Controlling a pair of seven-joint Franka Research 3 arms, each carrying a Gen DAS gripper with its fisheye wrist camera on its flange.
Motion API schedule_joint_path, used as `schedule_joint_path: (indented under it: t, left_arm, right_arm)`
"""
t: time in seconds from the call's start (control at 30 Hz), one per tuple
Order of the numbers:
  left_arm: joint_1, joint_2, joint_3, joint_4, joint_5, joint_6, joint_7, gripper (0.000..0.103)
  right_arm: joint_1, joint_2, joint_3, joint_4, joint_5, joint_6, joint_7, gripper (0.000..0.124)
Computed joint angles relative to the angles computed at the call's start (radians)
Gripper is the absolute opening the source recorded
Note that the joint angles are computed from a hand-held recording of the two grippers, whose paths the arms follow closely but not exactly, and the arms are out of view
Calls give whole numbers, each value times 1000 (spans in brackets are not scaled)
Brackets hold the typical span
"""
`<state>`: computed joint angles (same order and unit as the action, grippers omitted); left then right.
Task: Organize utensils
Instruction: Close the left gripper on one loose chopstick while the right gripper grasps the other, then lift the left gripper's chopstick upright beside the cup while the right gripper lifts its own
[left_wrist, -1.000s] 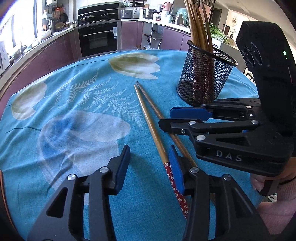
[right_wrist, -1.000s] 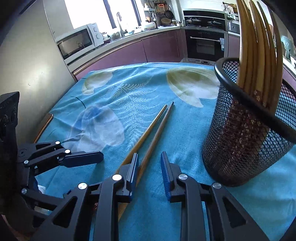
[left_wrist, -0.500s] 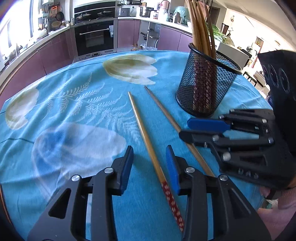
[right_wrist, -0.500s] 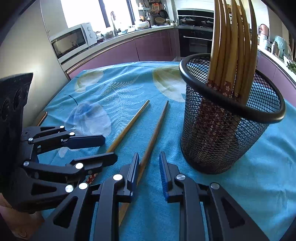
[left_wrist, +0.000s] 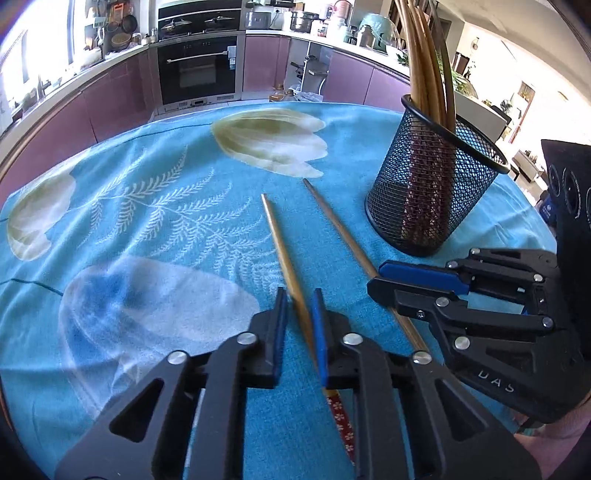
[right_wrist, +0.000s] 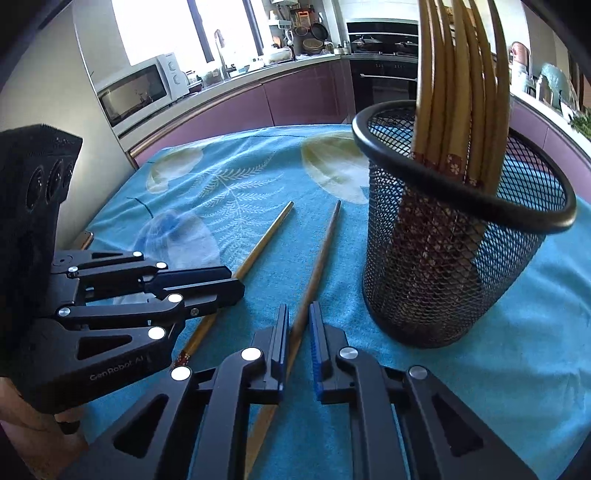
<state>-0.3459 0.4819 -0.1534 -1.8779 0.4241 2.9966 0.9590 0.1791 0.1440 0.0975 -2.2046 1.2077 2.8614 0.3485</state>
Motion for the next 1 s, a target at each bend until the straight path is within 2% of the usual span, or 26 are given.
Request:
schedule_joint_path:
  t: [0.27, 0.5, 1.0]
  left_arm:
    - [3, -13, -1, -27, -11, 29, -21, 8]
    - [-37, -40, 40, -55, 28, 46, -64, 8]
    - [-61, -134, 76, -140, 104, 121, -141, 8]
  right_arm:
    - [-22, -25, -17, -6, 100, -77, -28, 6]
    - [-17, -60, -33, -23, 154, -120, -87, 6]
    - [1, -160, -72, -82, 307, -168, -241, 6]
